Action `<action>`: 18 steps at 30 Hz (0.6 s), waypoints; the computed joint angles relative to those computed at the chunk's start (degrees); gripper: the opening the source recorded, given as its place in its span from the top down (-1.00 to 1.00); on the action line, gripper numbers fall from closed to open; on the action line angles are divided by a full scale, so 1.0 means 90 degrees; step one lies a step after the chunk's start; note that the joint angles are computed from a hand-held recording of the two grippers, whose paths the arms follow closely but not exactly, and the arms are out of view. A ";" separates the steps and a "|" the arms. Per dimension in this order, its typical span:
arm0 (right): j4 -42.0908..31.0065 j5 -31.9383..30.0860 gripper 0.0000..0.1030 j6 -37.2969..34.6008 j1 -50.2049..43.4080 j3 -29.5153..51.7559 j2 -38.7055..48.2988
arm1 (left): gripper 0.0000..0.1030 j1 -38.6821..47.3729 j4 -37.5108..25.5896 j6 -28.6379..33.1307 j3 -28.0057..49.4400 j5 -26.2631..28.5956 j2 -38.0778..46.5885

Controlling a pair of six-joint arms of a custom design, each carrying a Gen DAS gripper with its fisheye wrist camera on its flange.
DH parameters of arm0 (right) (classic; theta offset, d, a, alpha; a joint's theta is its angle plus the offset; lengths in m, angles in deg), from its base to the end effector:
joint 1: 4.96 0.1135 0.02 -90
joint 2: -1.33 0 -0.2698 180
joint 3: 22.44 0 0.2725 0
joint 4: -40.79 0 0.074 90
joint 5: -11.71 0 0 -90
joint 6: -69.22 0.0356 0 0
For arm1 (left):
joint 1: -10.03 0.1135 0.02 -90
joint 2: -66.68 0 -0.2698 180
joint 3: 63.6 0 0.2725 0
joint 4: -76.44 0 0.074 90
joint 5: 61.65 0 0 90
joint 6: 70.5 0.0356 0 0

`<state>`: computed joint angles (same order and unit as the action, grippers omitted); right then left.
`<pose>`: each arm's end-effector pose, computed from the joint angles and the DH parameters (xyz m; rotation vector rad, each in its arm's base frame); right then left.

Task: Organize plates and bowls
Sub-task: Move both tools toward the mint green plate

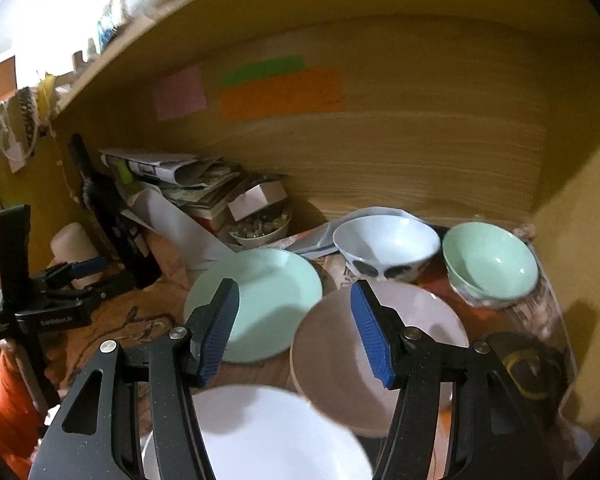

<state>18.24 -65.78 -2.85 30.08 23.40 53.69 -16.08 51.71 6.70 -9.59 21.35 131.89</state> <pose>0.1854 0.1206 0.2434 -0.1767 2.0753 0.3413 0.2378 -0.1117 0.2414 0.1870 2.1955 -0.2473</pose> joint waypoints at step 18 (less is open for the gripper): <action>-0.0636 -0.1727 0.25 -0.0878 -0.1204 0.2497 0.3937 | -0.04 0.0655 0.0024 0.0204 0.1225 0.1207 0.2531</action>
<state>12.52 -81.32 -10.75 19.25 45.87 89.12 -10.19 51.93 8.54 1.44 32.22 154.67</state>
